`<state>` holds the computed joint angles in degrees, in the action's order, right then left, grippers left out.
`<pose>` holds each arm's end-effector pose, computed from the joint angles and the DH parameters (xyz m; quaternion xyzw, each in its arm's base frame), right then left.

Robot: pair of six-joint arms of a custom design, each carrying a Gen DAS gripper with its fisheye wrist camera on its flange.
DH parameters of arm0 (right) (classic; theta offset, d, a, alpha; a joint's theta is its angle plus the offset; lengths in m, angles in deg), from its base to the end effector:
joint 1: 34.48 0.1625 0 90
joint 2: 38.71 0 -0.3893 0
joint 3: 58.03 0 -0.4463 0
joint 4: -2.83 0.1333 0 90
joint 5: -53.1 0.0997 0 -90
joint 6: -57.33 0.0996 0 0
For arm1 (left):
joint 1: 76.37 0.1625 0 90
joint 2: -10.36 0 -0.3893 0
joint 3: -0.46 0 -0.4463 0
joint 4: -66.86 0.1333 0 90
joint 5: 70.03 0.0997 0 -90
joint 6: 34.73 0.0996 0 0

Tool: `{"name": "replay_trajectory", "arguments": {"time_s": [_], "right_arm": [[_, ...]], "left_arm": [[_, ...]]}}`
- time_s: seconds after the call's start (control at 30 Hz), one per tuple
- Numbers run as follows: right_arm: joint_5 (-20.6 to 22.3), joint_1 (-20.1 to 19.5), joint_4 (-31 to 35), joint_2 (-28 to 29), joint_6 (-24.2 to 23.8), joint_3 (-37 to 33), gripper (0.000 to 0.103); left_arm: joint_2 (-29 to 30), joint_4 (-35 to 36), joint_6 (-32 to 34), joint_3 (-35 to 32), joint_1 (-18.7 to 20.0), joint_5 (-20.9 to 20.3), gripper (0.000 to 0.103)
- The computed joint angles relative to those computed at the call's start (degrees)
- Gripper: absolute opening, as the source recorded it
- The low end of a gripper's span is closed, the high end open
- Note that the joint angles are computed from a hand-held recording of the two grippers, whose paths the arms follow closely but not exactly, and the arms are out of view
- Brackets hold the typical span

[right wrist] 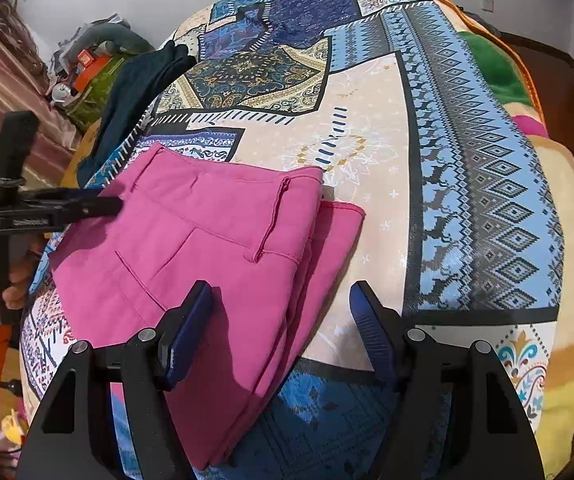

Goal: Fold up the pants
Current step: 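Grasp the folded trousers' waistband edge with the left gripper, then lift the folded trousers with the left gripper and carry them onto the dark garment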

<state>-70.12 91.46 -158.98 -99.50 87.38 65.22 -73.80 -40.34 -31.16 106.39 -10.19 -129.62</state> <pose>0.3621 -0.3653 0.0405 0.0258 -0.9550 0.2207 0.1964 -0.0527 -0.5743 0.2907 0.2384 0.9343 -0.0082 0.2647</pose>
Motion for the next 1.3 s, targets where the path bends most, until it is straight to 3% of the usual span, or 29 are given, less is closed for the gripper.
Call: {"name": "replay_trajectory", "arguments": {"time_s": [0.17, 0.23, 0.3, 0.47, 0.67, 1.0, 1.3], "right_arm": [[1.2, -1.0, -1.1, 0.4, -1.3, 0.1, 0.067], [0.9, -1.1, -1.4, 0.8, -1.8, -0.2, 0.063], [1.0, -1.0, -1.0, 1.1, -2.9, -0.6, 0.050], [1.4, -1.0, -1.0, 1.4, -4.1, -1.0, 0.034], [-1.9, 0.4, -1.2, 2.4, -5.1, -2.4, 0.016], [-5.4, 3.8, -4.1, 3.8, -10.4, -6.5, 0.012], [-7.8, 5.7, -8.1, 9.1, -19.5, -16.5, 0.012]], "left_arm": [[-0.2, -1.2, 2.1, 0.4, 0.4, -1.5, 0.069], [-0.4, -1.5, 2.7, 0.6, 0.8, -3.0, 0.057], [-0.5, -1.4, 2.5, 0.5, 0.9, -4.0, 0.053], [-1.4, -2.3, 3.3, 1.5, 0.4, -4.4, 0.040], [-3.9, -4.3, 3.0, 4.2, -1.9, -1.6, 0.012], [-9.3, -10.3, 5.2, 7.5, -6.2, 3.4, 0.010], [-12.3, -21.0, 11.7, 6.9, -8.8, 8.5, 0.010]]}}
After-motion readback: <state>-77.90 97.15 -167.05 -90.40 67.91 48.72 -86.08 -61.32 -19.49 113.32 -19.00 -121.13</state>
